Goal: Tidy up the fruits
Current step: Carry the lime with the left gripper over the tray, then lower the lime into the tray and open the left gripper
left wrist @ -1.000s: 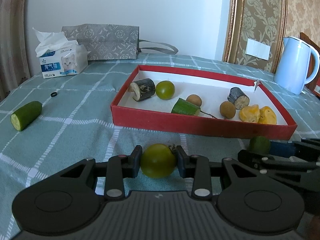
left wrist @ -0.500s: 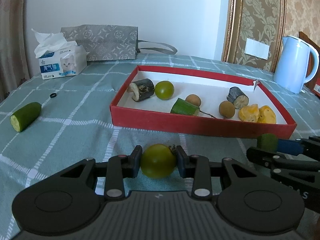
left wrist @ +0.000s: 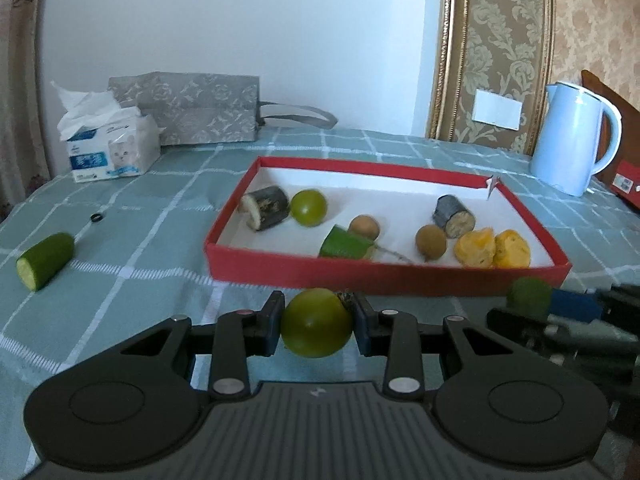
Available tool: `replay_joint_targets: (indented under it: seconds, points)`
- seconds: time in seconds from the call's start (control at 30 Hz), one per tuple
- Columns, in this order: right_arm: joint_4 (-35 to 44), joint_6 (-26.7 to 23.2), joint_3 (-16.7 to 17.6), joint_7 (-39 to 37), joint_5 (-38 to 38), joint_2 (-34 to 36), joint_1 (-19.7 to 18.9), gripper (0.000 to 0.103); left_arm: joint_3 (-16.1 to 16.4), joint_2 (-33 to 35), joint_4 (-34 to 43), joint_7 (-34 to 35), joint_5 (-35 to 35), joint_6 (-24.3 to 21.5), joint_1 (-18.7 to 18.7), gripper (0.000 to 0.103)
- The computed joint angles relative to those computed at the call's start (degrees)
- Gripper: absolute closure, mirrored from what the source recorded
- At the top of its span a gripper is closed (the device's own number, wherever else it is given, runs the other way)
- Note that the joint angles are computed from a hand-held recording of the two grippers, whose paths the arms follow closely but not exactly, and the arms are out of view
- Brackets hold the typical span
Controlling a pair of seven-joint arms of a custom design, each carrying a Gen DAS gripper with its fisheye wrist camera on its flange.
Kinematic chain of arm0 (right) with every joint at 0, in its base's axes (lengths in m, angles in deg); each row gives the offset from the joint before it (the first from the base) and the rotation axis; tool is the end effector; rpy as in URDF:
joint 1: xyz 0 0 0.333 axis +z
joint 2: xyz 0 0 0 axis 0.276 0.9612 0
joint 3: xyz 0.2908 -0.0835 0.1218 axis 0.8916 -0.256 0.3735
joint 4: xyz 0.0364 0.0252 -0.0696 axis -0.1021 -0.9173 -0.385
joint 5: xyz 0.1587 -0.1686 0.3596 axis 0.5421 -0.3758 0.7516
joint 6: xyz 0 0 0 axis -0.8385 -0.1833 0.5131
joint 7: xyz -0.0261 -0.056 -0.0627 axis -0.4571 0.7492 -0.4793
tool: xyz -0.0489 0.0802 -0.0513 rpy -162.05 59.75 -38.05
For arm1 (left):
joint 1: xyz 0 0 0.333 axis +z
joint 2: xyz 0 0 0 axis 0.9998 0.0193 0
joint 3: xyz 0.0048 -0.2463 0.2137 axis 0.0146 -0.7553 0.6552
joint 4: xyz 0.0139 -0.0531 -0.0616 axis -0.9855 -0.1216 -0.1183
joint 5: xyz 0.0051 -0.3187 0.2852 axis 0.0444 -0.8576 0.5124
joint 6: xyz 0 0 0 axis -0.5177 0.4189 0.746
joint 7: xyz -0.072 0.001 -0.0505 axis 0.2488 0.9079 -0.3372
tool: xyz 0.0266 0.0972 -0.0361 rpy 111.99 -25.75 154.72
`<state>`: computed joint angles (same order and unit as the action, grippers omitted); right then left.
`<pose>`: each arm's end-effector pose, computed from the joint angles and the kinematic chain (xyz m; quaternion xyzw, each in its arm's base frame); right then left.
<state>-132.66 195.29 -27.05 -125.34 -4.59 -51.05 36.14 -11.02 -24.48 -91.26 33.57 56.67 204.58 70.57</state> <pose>0.6356 0.2714 0.4276 -0.6254 0.5854 -0.3523 0.3770 0.6967 -0.2336 0.4325 -0.5233 0.6980 -0.4073 0.2705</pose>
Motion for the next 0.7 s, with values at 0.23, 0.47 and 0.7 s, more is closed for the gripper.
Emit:
replay_joint_targets:
  seconds: [0.23, 0.47, 0.7]
  points:
    - [-0.16, -0.10, 0.13, 1.46, -1.27, -0.25, -0.13, 0.063, 9.97, 5.93, 10.31, -3.11, 2.12, -1.59, -8.75, 0.068]
    - [0.20, 0.46, -0.05, -2.47, 2.74, 0.51, -0.18, 0.063, 13.32, 15.96, 26.64, -9.56, 7.07, -9.89, -9.97, 0.068]
    - [0.54, 0.84, -1.02, -6.37, 6.97, 1.22, 0.56, 0.063, 11.66, 21.65, 35.00, -13.04, 12.36, -13.61, -7.75, 0.069]
